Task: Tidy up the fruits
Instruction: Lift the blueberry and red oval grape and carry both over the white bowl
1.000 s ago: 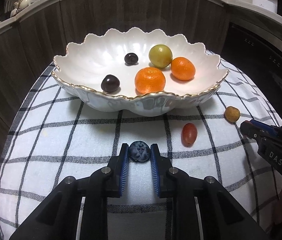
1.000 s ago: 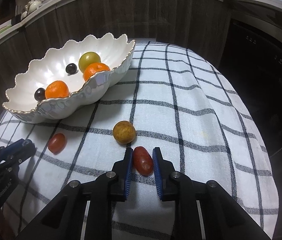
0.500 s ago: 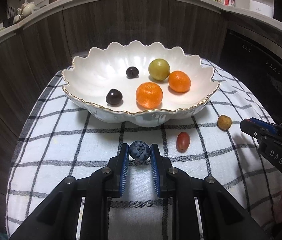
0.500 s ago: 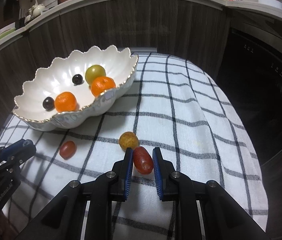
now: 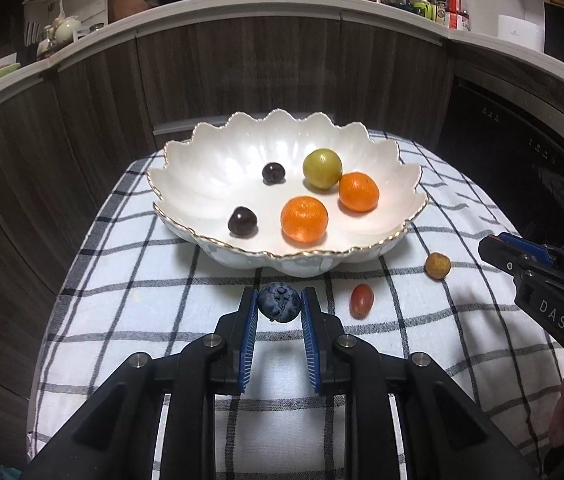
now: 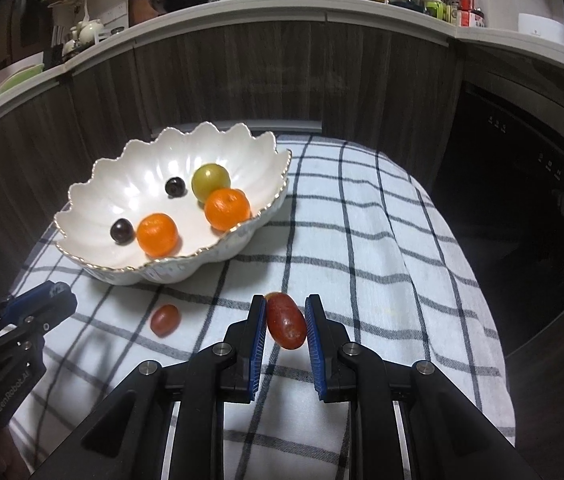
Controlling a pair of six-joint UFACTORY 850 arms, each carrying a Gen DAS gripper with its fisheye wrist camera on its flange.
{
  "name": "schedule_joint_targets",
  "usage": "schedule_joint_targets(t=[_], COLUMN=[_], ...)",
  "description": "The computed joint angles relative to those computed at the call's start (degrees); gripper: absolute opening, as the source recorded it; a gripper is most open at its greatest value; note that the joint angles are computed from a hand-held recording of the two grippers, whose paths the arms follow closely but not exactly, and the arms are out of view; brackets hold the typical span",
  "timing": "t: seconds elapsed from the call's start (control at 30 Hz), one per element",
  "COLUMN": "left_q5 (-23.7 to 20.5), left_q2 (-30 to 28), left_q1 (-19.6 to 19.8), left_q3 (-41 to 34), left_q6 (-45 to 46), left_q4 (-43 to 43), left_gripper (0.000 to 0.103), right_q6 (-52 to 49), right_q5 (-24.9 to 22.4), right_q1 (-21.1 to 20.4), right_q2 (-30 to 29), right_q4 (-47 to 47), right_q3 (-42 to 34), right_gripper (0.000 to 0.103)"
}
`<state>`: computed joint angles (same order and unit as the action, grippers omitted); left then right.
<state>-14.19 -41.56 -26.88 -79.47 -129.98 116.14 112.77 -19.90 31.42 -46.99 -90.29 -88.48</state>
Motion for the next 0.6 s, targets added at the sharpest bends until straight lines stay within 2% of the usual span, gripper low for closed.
schedule_joint_targets(t=[0.6], left_q5=[-1.4], left_q2=[2.2], left_q1=[1.2], left_q3=[-0.2], left_q6=[-0.3], left_q4=[0.5], left_gripper=[0.022], right_q6=[-2.3], right_q5=[-1.2], right_q1=[1.0], right_q2=[0.9], right_q4=[-0.6], right_q3=[-2.7], right_gripper=[0.021])
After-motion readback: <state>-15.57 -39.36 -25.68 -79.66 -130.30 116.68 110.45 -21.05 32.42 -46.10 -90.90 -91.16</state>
